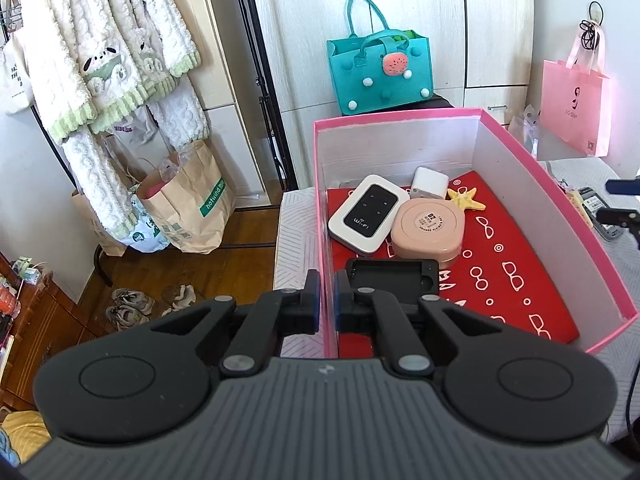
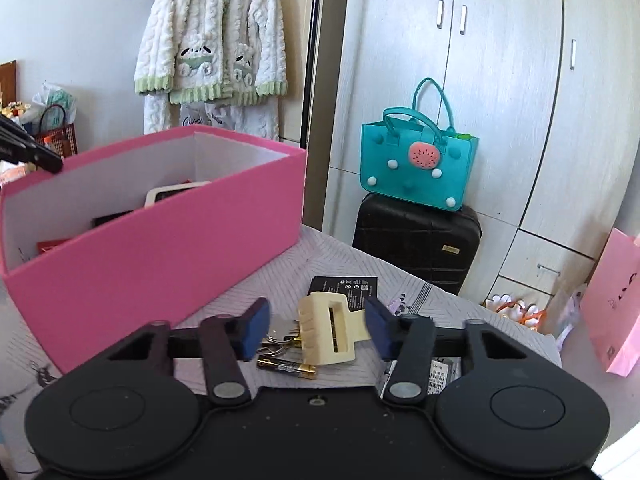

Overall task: Organize rigid objects
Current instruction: 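Grasp the cream hair clip with the right gripper, then carry the cream hair clip into the pink box and release it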

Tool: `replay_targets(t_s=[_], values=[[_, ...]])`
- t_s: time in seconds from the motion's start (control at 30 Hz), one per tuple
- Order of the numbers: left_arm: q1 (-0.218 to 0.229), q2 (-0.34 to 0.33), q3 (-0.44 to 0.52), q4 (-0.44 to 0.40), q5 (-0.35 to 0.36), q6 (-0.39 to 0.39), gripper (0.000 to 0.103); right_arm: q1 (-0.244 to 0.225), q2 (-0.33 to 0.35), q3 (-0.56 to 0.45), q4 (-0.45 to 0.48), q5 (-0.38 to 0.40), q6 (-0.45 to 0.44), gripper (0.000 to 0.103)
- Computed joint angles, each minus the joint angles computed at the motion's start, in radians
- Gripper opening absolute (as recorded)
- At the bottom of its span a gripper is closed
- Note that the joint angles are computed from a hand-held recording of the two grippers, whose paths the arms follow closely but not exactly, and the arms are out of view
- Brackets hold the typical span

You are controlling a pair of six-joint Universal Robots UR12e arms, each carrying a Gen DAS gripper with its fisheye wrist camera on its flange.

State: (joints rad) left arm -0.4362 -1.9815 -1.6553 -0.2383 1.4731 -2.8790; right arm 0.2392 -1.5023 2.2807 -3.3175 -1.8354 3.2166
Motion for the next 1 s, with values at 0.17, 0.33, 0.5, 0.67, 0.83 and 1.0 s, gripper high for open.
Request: replay_targets(t_s=[0.17, 0.33, 0.5, 0.67, 0.83, 1.0], values=[[-0.001, -0.001, -0.002, 0.006, 0.004, 0.008, 0.006, -0.019, 0.013, -0.018, 0.060, 0.044, -0.004, 0.034], [-0.002, 0.000, -0.003, 0.005, 0.000, 0.008, 0.006, -0.029, 0.031, -0.035, 0.091, 0.055, 0.016, 0.029], [0.000, 0.000, -0.003, 0.001, -0.008, 0.010, 0.006, -0.025, 0.046, -0.046, 0.105, 0.036, 0.011, 0.016], [0.000, 0.000, -0.002, 0.000, -0.009, 0.008, 0.006, -0.022, 0.026, -0.049, 0.135, 0.050, 0.021, 0.014], [0.000, -0.001, -0.003, 0.004, -0.009, 0.010, 0.006, 0.006, 0.006, -0.048, 0.108, 0.017, -0.008, 0.014], [0.000, -0.004, -0.004, 0.016, -0.007, 0.008, 0.006, 0.024, -0.018, -0.056, 0.032, 0.042, -0.022, 0.014]])
